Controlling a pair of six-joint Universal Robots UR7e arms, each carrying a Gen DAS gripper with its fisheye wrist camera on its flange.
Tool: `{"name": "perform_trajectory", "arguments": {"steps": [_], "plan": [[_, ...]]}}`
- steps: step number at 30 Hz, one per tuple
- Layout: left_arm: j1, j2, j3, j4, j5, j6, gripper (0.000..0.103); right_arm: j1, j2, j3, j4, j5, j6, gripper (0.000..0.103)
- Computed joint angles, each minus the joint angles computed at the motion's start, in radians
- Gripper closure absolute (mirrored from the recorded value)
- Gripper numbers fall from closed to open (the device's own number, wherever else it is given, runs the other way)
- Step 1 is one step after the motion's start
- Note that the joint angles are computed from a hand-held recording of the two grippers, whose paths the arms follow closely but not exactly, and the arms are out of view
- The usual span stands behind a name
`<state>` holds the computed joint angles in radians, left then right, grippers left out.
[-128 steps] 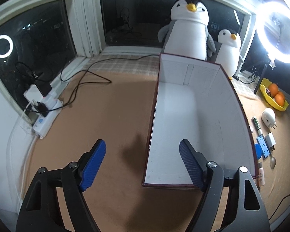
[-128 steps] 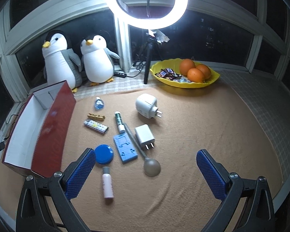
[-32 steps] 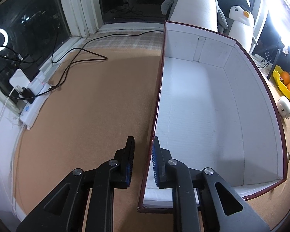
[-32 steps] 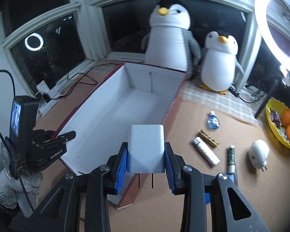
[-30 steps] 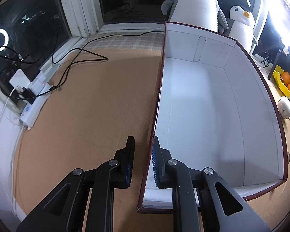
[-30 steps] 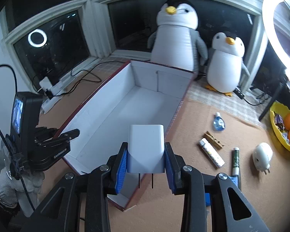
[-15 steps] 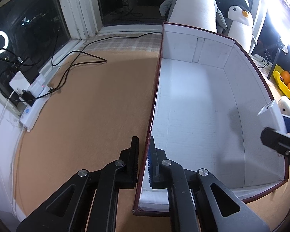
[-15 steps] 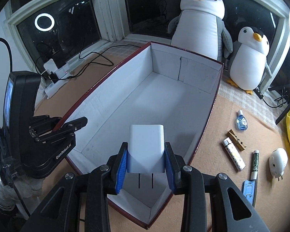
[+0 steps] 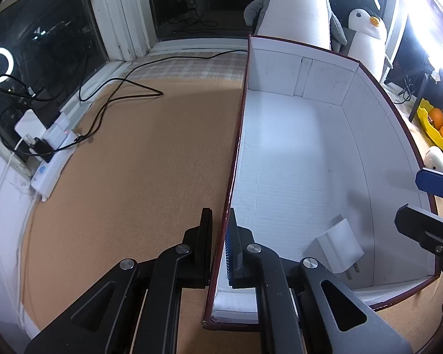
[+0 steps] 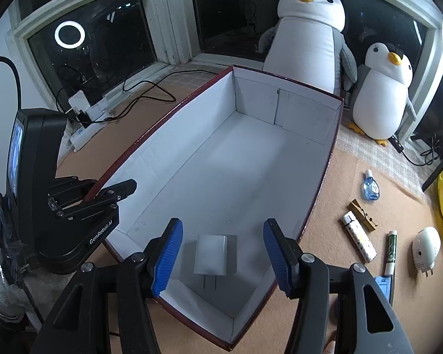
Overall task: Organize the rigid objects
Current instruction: 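Carry the charger plug into the red box and release it, then move the right tool back toward the pink-white bottle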
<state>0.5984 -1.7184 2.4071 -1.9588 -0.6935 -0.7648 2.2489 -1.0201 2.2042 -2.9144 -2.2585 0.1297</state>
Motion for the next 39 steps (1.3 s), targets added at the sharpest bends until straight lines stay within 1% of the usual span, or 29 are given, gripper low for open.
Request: {"name": "perform_trajectory", "arguments": {"steps": [4,7,9,13,14,17,21,23,27,30,33,37,39], "plan": [[0.002,0.002,-0.002,0.001,0.0,0.007,0.096,-0.011,-0.033,0.027,-0.018,0.011,0.024,0.048],[0.0,0.003,-0.002,0.005,0.002,0.009,0.096,-0.02,-0.071,0.053,-0.038,0.054,0.026,0.048],[0.0,0.002,-0.002,0.005,0.001,0.01,0.096,-0.011,-0.084,0.057,-0.037,0.035,0.037,0.045],[0.002,0.003,-0.002,0.004,0.002,0.019,0.096,-0.007,-0.155,0.107,-0.113,0.081,0.046,0.044],[0.001,0.003,-0.001,0.003,0.003,0.021,0.096,-0.006,-0.165,0.113,-0.125,0.082,0.049,0.044],[0.0,0.007,-0.002,0.004,0.004,0.024,0.096,0.006,-0.21,0.134,-0.152,0.06,0.063,0.041],[0.0,0.007,-0.001,0.003,0.002,0.036,0.096,0.011,-0.281,0.189,-0.23,0.006,0.08,0.029],[0.002,0.008,-0.002,0.003,0.0,0.043,0.096,0.002,-0.327,0.219,-0.246,-0.018,0.103,0.026],[0.006,0.008,-0.005,0.001,-0.008,0.057,0.096,-0.021,-0.407,0.258,-0.181,-0.069,0.142,0.021],[0.009,0.01,-0.008,0.001,-0.015,0.066,0.095,-0.041,-0.463,0.289,-0.101,-0.113,0.186,0.021],[0.012,0.009,-0.008,-0.007,-0.021,0.079,0.094,-0.073,-0.523,0.325,-0.027,-0.118,0.238,0.021],[0.017,0.01,-0.01,-0.015,-0.029,0.089,0.094,-0.084,-0.548,0.358,0.058,-0.152,0.295,0.021],[0.02,0.01,-0.01,-0.018,-0.033,0.096,0.094,-0.094,-0.554,0.374,0.082,-0.147,0.317,0.021]]}}
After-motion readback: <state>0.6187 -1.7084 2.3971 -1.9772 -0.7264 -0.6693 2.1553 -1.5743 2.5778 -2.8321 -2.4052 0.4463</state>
